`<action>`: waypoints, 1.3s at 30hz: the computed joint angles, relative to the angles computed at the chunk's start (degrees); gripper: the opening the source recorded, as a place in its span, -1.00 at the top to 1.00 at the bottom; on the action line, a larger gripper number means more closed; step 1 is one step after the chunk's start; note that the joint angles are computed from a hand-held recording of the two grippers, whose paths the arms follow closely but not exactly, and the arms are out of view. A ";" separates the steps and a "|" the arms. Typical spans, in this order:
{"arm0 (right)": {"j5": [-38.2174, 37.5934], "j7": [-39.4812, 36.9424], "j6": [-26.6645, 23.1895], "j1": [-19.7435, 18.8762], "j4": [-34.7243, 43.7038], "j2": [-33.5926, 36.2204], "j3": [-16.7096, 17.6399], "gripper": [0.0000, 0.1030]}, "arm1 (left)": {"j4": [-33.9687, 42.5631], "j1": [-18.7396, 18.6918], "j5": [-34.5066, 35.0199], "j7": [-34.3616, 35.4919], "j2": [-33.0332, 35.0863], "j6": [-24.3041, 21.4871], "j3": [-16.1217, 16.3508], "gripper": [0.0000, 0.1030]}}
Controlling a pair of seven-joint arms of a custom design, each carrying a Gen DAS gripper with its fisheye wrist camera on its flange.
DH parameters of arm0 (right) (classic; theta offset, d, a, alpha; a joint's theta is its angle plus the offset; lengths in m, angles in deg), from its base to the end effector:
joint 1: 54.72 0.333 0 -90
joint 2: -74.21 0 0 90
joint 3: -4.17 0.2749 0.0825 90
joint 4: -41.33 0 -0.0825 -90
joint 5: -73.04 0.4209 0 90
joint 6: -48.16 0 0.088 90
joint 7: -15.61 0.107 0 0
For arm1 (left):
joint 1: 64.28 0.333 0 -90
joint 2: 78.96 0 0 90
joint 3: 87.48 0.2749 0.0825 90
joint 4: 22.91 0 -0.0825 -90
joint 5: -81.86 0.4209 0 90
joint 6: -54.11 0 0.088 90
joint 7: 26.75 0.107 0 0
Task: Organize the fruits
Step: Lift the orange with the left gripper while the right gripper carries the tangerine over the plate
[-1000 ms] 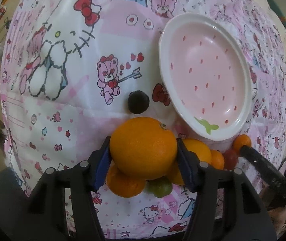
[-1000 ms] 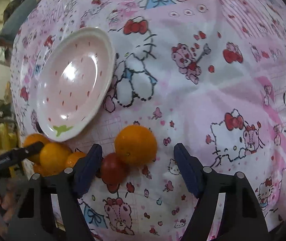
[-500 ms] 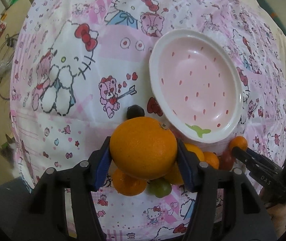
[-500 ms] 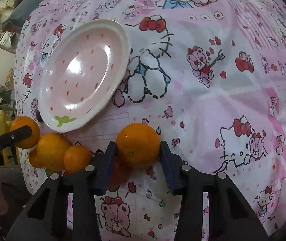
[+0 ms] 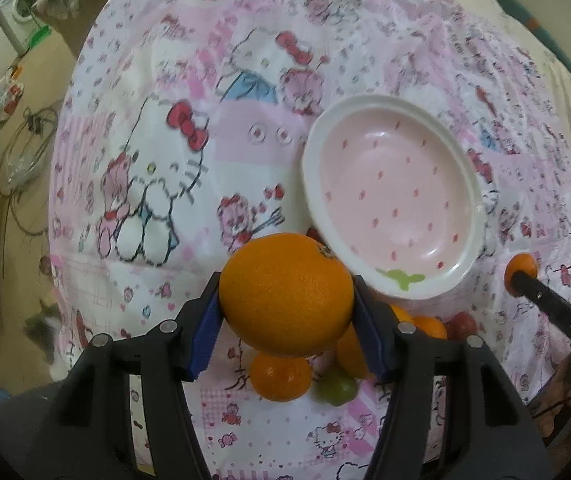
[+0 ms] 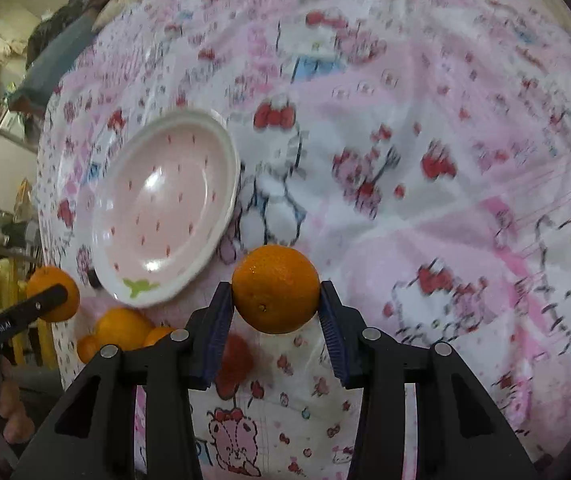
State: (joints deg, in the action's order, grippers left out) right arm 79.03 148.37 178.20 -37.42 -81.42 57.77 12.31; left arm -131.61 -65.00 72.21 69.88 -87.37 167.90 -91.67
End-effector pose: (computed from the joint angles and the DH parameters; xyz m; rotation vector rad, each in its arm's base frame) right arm 0.4961 0.2436 0.5168 -1.5628 2.2347 -0.0371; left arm 0.5779 -0.0619 0.5400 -1.9864 2.3141 -0.4171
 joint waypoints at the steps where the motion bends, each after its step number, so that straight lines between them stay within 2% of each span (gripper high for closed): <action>1: -1.06 0.62 1.08 -0.30 -0.26 -0.49 0.26 0.13 | 0.40 -0.06 -0.32 0.33 0.15 0.04 0.02 -0.09; 5: -4.75 1.34 7.48 -1.26 -0.63 -1.81 1.01 0.13 | 2.27 -0.43 0.36 2.31 0.76 1.75 -0.43 -0.09; 9: -4.23 -1.77 12.43 -1.20 0.83 -0.53 0.53 0.13 | 5.54 -0.69 0.83 4.31 2.92 2.53 -0.75 -0.09; 17: -0.99 -9.08 11.42 -0.20 8.66 8.30 -1.21 0.13 | 11.58 -0.49 1.50 5.23 8.67 2.24 -1.99 -0.09; 21: 0.04 -12.62 9.76 0.75 14.25 14.48 -1.57 0.13 | 13.17 -0.16 1.11 3.74 10.33 0.50 -2.35 -0.09; 27: 2.70 -17.64 5.90 1.99 23.99 24.44 -2.32 0.13 | 14.14 -0.03 2.05 2.53 11.52 -0.25 -2.83 -0.09; 30: 0.56 -17.79 2.48 3.09 29.08 28.91 -2.95 0.13 | 15.34 0.19 2.12 1.64 12.51 -0.76 -2.83 -0.09; 34: 0.50 -17.96 -0.54 3.76 32.16 32.30 -3.47 0.12 | 16.14 0.39 2.70 0.37 13.17 -0.77 -2.91 -0.09; 39: -0.97 -17.64 -0.29 4.54 32.07 32.34 -3.99 0.10 | 17.10 0.52 2.31 -0.13 13.92 -1.43 -3.18 -0.09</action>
State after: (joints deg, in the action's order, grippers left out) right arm 78.07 130.73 177.90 -32.88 -49.35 90.11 8.32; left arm -114.50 -64.48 74.52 69.76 -73.45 166.48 -94.85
